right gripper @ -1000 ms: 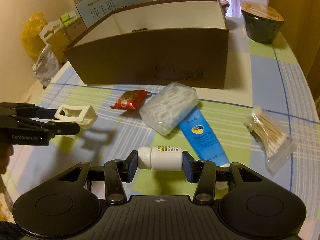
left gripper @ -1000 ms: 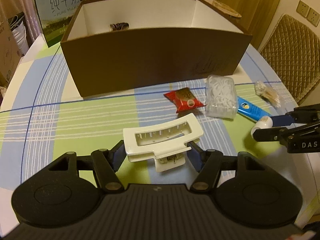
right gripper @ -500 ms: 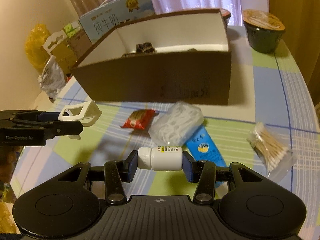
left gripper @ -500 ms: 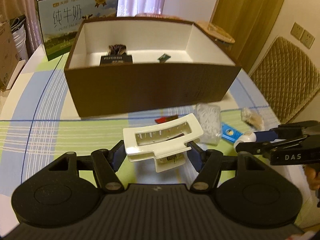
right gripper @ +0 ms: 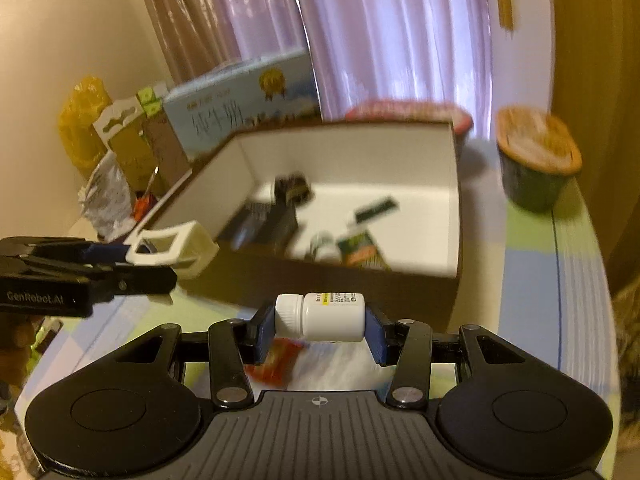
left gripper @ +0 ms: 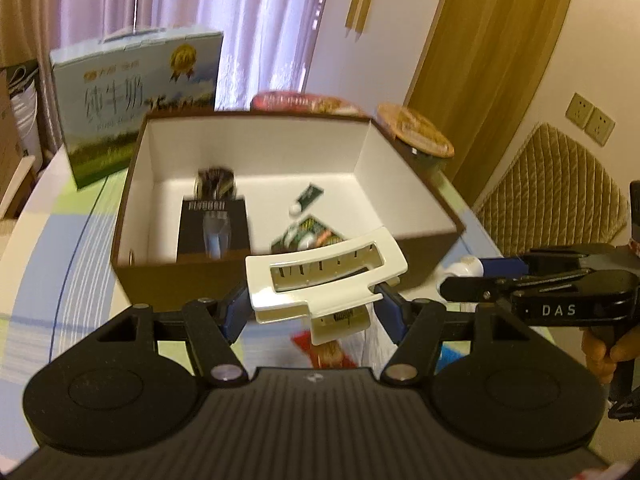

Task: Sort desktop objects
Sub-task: 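Carry the hair clip in the left tool while the right tool carries the pill bottle into the box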

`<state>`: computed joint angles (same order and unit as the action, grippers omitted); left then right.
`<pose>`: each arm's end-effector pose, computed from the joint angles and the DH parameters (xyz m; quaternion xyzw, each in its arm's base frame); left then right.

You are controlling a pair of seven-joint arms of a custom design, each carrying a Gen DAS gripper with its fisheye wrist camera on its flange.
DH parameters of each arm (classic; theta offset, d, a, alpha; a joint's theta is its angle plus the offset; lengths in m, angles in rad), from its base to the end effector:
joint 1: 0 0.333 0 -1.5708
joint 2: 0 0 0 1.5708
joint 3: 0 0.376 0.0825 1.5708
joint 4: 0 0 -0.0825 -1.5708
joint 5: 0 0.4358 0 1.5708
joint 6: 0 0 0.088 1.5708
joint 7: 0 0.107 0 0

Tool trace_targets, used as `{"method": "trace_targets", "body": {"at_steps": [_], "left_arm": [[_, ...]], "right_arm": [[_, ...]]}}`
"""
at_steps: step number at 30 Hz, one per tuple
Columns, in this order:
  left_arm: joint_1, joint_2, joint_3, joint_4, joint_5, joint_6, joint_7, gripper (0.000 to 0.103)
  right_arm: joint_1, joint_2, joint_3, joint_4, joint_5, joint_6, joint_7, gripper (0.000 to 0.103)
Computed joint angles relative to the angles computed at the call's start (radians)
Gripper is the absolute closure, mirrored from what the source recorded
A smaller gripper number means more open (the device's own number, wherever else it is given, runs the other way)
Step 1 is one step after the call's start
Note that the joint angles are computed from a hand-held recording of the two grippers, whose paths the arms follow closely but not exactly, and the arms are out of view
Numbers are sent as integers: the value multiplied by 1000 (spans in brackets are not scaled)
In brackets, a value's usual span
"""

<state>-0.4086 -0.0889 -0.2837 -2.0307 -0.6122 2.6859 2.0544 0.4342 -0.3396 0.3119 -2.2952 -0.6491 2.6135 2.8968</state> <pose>0.4858 -0.3870 0.6074 -0.3714 0.8348 -0.4025 0.0555 0.3652 0.3788 0.5822 -0.6140 0.6772 -0.2077 0.3482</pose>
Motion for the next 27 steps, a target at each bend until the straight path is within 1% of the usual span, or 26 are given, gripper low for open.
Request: {"method": "trace_targets", "body": {"at_steps": [4, 9, 12, 15, 20, 24, 27], "left_arm": [[7, 79, -7, 98, 53, -6, -21, 41], [13, 208, -14, 263, 187, -41, -111, 41], [1, 298, -8, 375, 285, -78, -174, 41], [-20, 398, 5, 503, 374, -136, -234, 41], [-56, 547, 24, 697, 463, -237, -304, 41], [-87, 663, 42, 858, 511, -331, -355, 41], [-103, 746, 47, 975, 523, -402, -384, 41]], "right_arm": [[-27, 44, -17, 57, -47, -8, -49, 59], [-40, 127, -54, 135, -75, -29, -145, 59], [-39, 181, -87, 179, -58, -44, -224, 59], [-37, 234, -119, 223, -13, -54, -303, 59], [-39, 312, -157, 285, 49, -61, -407, 59], [-41, 363, -179, 325, 96, -76, -466, 59], [-43, 391, -190, 345, 120, -80, -499, 59]]}}
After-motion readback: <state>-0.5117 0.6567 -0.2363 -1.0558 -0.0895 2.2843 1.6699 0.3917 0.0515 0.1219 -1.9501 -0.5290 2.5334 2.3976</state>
